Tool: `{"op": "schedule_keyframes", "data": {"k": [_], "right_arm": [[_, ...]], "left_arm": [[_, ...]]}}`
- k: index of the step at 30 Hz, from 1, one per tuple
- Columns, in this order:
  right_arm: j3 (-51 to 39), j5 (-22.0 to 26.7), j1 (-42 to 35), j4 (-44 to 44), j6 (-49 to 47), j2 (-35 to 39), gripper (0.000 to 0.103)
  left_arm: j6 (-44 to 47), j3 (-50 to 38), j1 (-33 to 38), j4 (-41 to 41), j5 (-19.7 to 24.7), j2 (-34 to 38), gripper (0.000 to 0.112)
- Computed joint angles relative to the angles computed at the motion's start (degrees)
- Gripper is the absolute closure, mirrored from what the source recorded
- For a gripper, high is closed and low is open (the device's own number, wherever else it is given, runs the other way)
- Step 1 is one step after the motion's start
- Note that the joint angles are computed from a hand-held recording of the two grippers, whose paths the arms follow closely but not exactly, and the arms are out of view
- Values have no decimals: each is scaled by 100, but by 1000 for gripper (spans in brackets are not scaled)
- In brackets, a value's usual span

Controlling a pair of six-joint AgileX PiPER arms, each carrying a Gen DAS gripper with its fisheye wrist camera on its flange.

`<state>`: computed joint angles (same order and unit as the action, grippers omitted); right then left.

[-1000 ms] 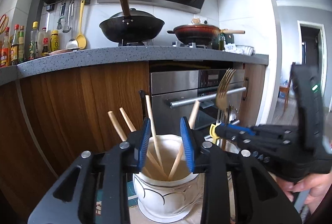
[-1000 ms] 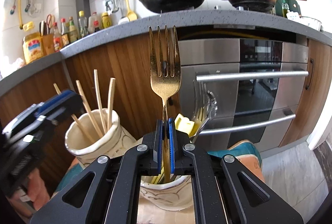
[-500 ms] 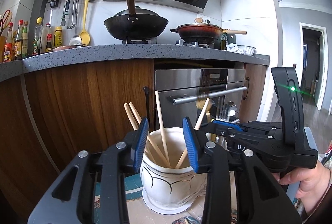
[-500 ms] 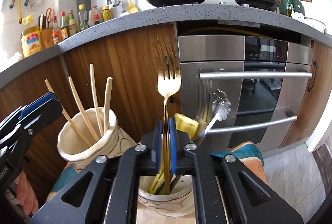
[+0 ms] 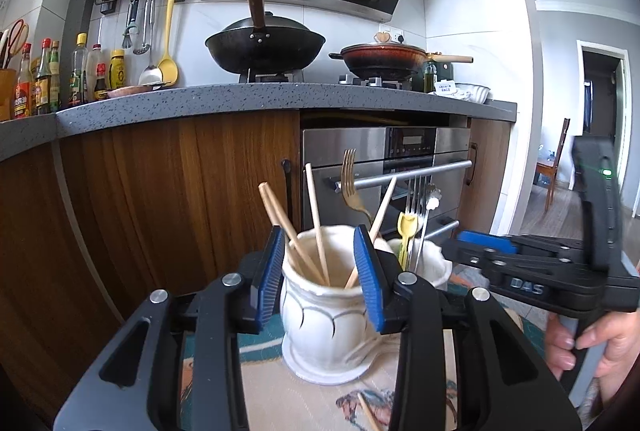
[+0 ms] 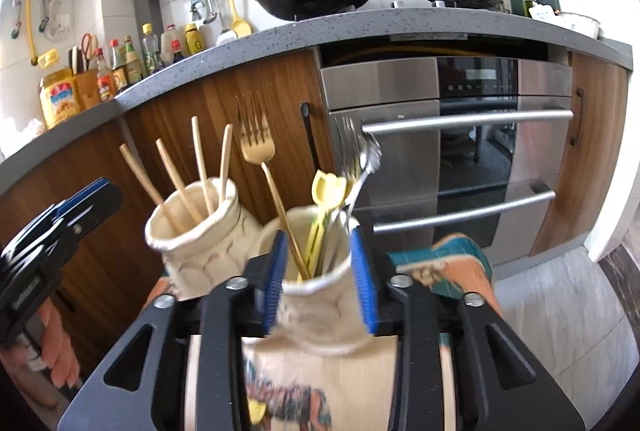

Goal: Organize utensils
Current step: 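Move both open tools back down to the last utensils on the placemat, then grasp the yellow-handled utensil with the right tool while the left tool grasps the last chopstick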

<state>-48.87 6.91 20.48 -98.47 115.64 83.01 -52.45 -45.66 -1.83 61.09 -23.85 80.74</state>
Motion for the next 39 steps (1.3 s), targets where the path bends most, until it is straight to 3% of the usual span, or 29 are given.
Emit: {"op": "schedule_keyframes", "data": {"k": [2,3,8,12,17,22,26,31,33,35,39], "right_arm": [[229,57,98,518,-468,-228,57],[309,103,159,855,-798,-319,53],[757,519,570,1963,-1744,-811,25],[1020,713,832,2540,-2241,-1013,17],[1322,839,1044,2592,-2017,-1107,10],[1387,1033,1399,2975,-2150,-911,9],[1345,1381,1814,3074,-2191,-683,9],[1256,1191,1967,3453,-2579,-292,11],[1158,1129,2040,3653,-2843,-75,21],[1067,980,2005,4125,-3313,98,40],[820,707,1875,5537,-4692,489,58]], "left_arm": [[-177,125,97,222,6,-119,74],[-288,154,146,349,9,-154,68],[-596,532,392,803,67,-428,55],[-1652,804,798,2011,-136,-613,41],[-2164,1172,1043,2709,-130,-861,29],[-2206,1477,1143,2867,-127,-980,20],[-2404,1624,1099,3129,-26,-937,19],[-1944,1741,1130,2876,-46,-837,19],[-1958,1725,1096,2866,30,-775,19],[-2099,1686,1172,2986,-56,-701,19],[-2294,1630,1268,3158,-106,-609,19]]}}
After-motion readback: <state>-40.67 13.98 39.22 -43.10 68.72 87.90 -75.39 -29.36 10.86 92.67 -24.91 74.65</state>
